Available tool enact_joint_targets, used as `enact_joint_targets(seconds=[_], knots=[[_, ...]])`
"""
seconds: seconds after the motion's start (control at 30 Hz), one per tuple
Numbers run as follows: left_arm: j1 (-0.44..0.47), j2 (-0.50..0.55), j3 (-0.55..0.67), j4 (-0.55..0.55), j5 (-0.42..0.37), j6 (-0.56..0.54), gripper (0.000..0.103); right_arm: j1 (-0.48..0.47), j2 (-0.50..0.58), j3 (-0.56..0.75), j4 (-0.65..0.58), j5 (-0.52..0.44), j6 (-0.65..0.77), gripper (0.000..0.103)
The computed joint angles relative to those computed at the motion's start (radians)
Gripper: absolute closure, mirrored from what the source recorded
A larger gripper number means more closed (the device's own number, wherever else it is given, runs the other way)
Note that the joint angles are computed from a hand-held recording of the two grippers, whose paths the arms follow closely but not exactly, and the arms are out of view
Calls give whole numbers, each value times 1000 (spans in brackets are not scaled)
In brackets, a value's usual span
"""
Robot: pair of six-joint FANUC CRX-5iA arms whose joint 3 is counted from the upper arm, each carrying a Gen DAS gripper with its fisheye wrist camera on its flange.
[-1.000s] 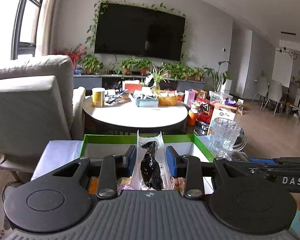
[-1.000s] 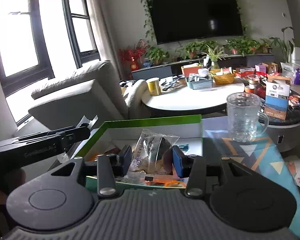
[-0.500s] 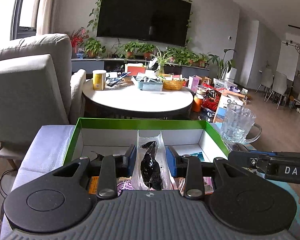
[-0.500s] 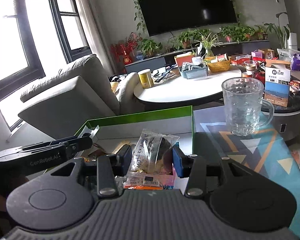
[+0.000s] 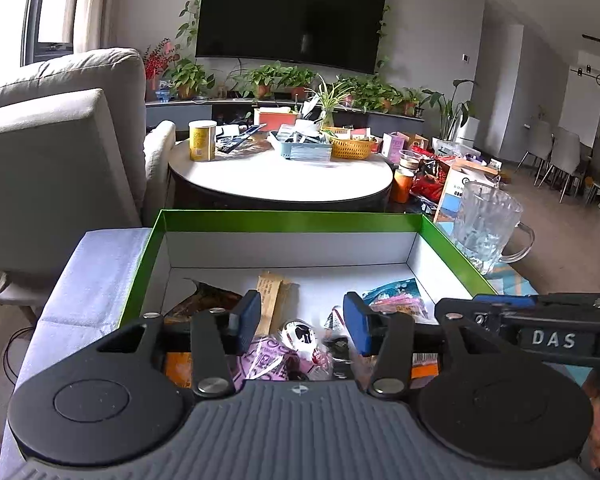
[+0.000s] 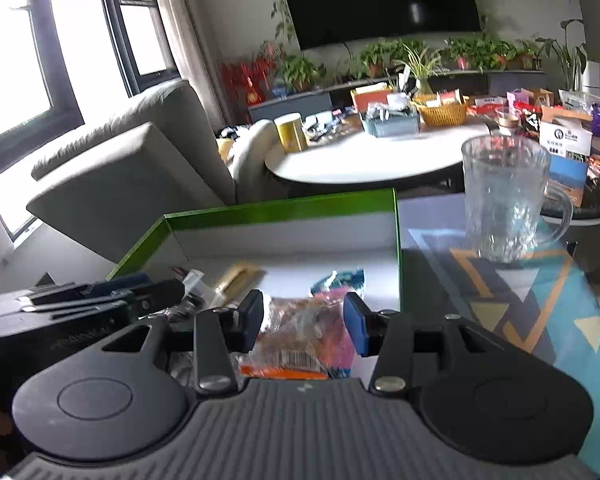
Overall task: Organize snacks
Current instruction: 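Lower both held packs into the green box and open both tools, then move both tools back to the snacks lying beside the box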
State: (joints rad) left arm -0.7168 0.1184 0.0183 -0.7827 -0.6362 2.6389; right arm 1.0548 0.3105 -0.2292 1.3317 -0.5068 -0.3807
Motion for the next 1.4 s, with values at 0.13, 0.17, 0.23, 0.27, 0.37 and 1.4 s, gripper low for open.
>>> enact_joint_targets(seconds=[0.13,0.17,0.23,0.27,0.37,1.4], knots=[[-5,-4,-1,0,-10,-4,59,11,0,6,-42,-9,29,56],[-6,-6,-2,1,-12,-4,59,14,-3,4,-42,-13,28,56],[-11,-9,-3,-7,-15,5,59,16,-6,2,-45,-16,31,56],[-16,-12,-4,-14,-20,14,59,18,-9,0,-47,-17,32,55],[-35,-25,-9,-43,-41,49,59,22,-23,-15,-50,-25,19,52],[-72,-15,-87,158,20,-126,59,74,-145,-171,-155,-133,24,44]])
